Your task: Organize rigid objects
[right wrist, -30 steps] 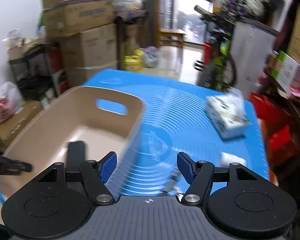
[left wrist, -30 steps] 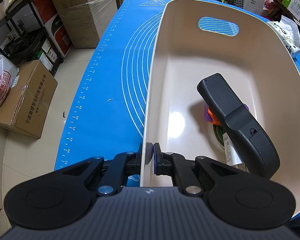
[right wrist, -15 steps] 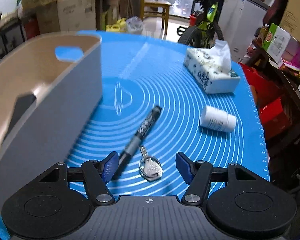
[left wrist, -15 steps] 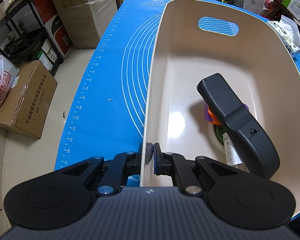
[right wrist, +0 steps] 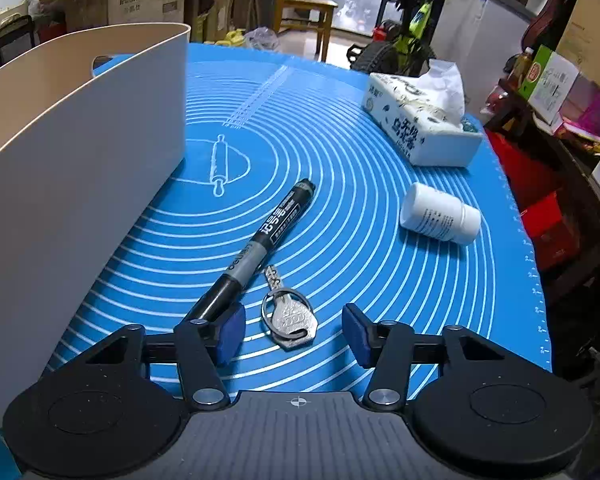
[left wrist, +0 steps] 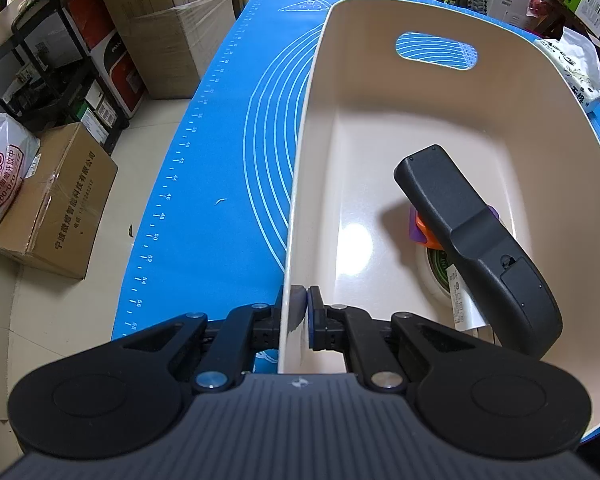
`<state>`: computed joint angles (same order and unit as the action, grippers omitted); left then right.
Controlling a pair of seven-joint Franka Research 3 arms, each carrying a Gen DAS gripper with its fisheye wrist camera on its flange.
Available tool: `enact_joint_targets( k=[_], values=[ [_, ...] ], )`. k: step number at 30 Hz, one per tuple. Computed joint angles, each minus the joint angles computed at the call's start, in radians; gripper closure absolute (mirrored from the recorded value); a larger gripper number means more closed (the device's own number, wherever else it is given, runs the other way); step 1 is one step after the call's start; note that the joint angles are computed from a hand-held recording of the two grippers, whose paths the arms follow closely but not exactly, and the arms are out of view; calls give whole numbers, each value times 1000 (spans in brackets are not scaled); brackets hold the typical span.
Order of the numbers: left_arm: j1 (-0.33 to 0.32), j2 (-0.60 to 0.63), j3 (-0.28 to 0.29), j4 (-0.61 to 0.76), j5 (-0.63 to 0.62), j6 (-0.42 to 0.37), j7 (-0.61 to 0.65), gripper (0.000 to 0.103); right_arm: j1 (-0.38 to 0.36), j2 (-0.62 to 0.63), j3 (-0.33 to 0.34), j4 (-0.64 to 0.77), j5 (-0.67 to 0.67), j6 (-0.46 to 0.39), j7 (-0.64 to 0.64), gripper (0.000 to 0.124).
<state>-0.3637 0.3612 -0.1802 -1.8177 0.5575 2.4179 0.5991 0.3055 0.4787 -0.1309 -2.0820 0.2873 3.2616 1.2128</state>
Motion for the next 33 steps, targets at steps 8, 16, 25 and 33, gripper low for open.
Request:
enact_joint_targets(
  k=[8,16,25,33],
  values=[
    [0,-1,0,0,-1,0,0,94,79,17,-78,0,64,79,0,75],
    [0,-1,0,0,-1,0,0,94,36,27,-51,26,109,29,26,93],
    [0,-1,0,-1,-1,0,0,94,-173,5,164,2,64,44,54,112],
    [0,-1,0,-2,-1,3,-1,94,-183,-14,167,-18,63,111,91,112]
  ],
)
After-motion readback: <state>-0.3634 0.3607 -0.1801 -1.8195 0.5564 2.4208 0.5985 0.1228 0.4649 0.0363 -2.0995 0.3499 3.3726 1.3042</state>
